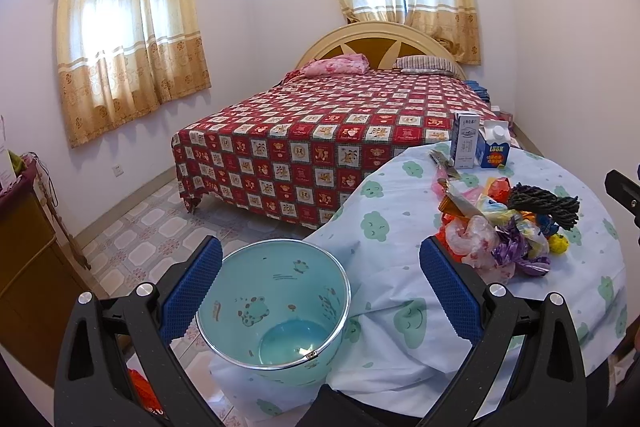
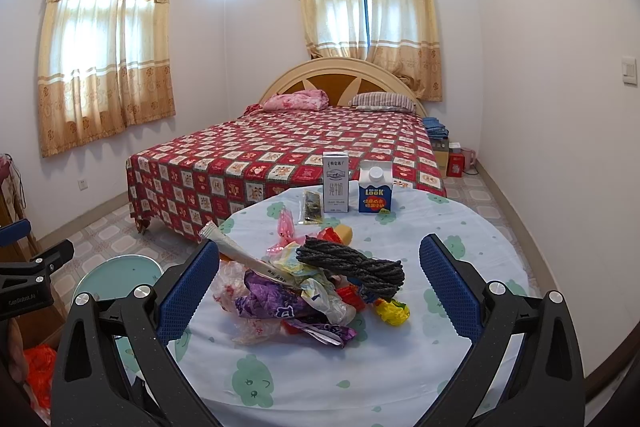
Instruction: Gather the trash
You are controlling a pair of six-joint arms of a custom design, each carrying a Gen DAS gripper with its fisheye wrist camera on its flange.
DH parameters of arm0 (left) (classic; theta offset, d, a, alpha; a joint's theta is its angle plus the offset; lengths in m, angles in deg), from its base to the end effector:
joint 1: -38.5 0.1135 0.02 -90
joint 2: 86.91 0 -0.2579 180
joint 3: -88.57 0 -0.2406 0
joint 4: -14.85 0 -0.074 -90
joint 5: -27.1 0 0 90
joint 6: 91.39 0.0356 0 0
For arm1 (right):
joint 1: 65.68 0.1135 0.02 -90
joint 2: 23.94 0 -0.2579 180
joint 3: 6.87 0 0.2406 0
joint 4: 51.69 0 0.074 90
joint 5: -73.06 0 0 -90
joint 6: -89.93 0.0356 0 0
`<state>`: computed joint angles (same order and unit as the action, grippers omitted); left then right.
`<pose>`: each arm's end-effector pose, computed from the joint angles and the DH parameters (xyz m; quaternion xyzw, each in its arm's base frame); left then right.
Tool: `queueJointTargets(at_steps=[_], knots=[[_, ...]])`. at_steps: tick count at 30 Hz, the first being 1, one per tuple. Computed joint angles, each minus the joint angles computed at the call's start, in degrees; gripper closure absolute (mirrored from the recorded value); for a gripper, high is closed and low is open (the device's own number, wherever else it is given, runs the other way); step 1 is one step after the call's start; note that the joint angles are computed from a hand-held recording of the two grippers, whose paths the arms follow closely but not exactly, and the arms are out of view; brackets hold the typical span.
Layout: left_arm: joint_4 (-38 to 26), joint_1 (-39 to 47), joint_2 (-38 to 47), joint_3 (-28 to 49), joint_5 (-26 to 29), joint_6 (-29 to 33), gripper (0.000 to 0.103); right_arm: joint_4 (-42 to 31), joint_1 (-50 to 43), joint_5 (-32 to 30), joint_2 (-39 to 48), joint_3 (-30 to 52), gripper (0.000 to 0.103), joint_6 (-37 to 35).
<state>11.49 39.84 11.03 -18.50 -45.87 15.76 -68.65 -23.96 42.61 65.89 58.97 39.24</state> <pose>0.3689 -0.0018 0.2159 0.1919 0.8309 -0.0441 0.5205 0.2507 0.1824 0.2133 0.1895 0.7938 -0.1094 0.5674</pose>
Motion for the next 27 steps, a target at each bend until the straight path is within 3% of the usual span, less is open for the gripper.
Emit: queueJointTargets(at_steps=[27], knots=[[-0.4, 0.7, 0.6, 1.0, 0.6, 0.2, 0.006, -0.6, 0.1, 0.0, -0.1, 0.2, 0.005, 0.1]])
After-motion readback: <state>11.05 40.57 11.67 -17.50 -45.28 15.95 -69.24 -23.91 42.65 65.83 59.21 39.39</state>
